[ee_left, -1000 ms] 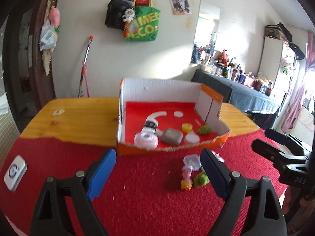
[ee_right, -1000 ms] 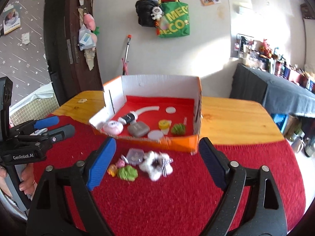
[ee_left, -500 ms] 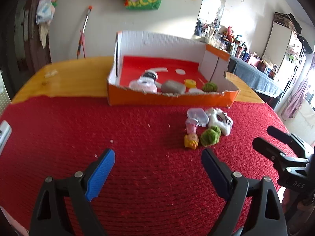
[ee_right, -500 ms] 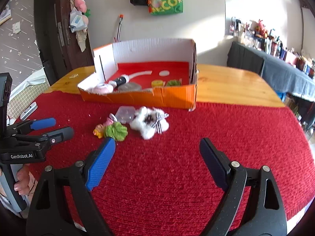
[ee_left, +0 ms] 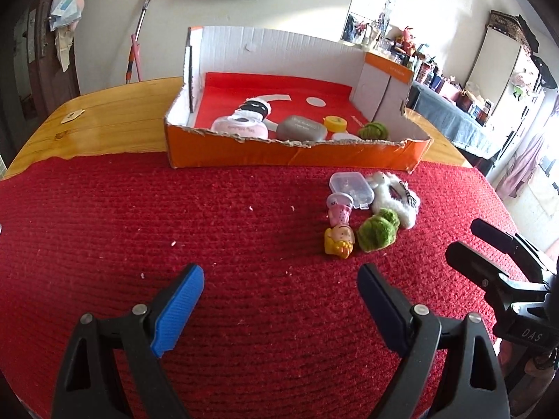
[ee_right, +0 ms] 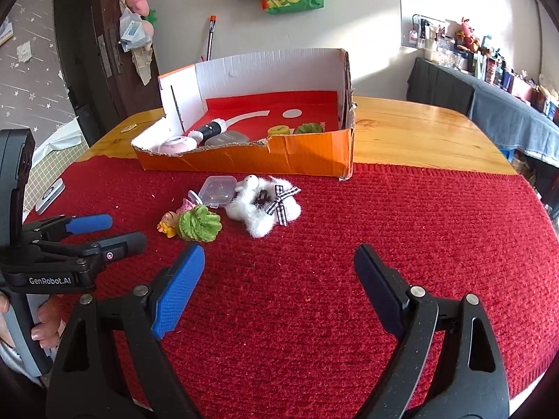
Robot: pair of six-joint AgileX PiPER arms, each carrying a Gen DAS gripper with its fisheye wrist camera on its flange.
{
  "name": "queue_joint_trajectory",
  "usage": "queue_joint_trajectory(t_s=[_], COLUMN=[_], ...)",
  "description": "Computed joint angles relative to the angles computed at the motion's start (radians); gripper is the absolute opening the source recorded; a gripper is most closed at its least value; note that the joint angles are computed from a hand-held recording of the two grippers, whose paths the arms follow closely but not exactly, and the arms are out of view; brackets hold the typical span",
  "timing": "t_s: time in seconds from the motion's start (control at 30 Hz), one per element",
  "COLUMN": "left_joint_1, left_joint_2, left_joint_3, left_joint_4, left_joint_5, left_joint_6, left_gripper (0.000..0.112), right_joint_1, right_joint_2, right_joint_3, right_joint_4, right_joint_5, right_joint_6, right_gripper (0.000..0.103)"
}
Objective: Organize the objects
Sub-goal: 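Move both tools back toward the remaining items on the cloth, then grasp the pink figurine with the left tool while the right tool grasps the white plush bunny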
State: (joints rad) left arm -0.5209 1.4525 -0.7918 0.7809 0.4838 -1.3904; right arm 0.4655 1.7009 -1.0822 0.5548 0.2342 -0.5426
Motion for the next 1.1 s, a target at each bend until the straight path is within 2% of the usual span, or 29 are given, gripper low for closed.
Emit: queue_joint_trajectory(t_s=[0.63, 0.83, 1.0, 1.1], left_joint_1=[0.040, 0.076, 0.084, 0.088], left_joint_2=[0.132, 0.135, 0.152, 0.157], left_joint_3=[-0.138, -0.142, -0.152, -0.159], left_joint_4=[-0.051, -0.077, -0.080, -0.085], left_joint_5=[0.065, 0.048, 0.010, -0.008], left_joint_6=[0.204, 0.271, 0.325, 0.340], left_gripper=[0.091, 0.091, 0.091, 0.084], right_joint_1=[-0.024, -0.013, -0.011, -0.016], right_joint_2=[0.061, 0.110, 0.185, 0.224], right_joint_3=[-0.080, -0.162, -0.295, -0.358], right_joint_4=[-0.042, -0.120, -0.233, -0.271], right_joint_5=[0.062, 0.129, 0.245, 0.293], right_joint_6=[0.039, 0.075, 0.135, 0.164], right_gripper=[0.088, 0.088, 0.088, 0.088])
